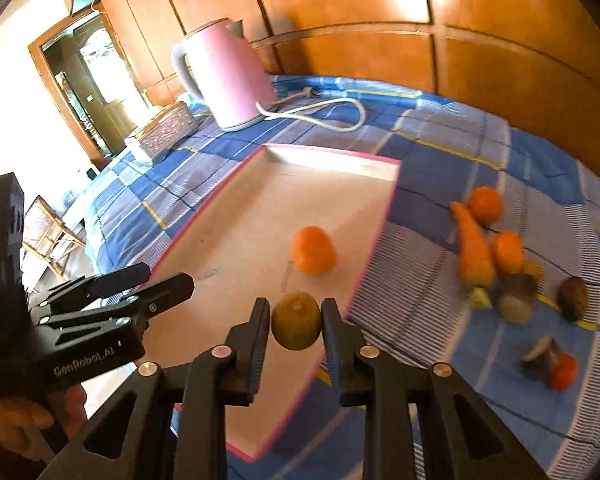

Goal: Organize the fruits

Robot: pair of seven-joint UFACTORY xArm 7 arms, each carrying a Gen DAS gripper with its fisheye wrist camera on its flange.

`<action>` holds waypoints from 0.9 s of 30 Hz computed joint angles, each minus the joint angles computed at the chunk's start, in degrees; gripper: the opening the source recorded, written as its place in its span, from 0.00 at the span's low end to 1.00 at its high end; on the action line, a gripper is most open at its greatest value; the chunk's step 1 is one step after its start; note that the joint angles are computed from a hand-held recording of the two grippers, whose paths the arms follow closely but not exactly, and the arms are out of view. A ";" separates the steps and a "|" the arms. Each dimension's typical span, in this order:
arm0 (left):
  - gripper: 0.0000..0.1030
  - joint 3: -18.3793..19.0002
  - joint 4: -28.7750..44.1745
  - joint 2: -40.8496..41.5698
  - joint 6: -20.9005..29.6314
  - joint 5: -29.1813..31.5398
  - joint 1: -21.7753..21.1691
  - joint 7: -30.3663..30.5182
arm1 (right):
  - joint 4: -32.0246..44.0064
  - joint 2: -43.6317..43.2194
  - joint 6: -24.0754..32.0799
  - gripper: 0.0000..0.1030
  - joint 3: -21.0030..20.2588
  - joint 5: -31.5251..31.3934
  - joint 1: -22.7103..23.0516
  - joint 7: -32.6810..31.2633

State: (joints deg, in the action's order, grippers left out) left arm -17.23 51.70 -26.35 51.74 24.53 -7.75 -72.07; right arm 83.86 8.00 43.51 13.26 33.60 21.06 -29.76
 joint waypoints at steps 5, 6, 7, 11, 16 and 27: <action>0.63 0.17 -1.07 -0.90 0.53 -0.76 -0.16 0.02 | -1.61 -0.70 -1.62 0.36 -0.05 -1.59 0.56 2.29; 0.63 0.16 -1.06 -0.83 0.54 -0.94 -0.17 -0.02 | -2.26 -1.16 -2.11 0.36 -0.18 -1.95 0.56 2.71; 0.63 0.18 -1.05 -0.79 0.51 -1.07 -0.19 -0.03 | -3.18 -1.84 -2.68 0.36 -0.39 -1.93 0.41 3.20; 0.63 -0.34 -0.05 0.16 0.12 -0.40 -0.41 0.56 | -6.07 -3.82 -5.47 0.36 -1.26 -2.75 -0.06 5.24; 0.63 -0.95 2.00 1.88 -0.31 0.97 -1.20 2.00 | -9.47 -6.32 -8.44 0.36 -2.46 -4.41 -0.82 8.28; 0.63 -1.25 6.81 6.60 -1.34 2.99 -3.95 5.19 | -14.83 -10.10 -13.18 0.36 -4.92 -8.54 -2.93 11.34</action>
State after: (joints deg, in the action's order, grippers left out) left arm -18.47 58.50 -19.75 50.40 27.52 -11.70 -66.88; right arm 69.03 -2.11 30.33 8.34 25.05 18.13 -18.43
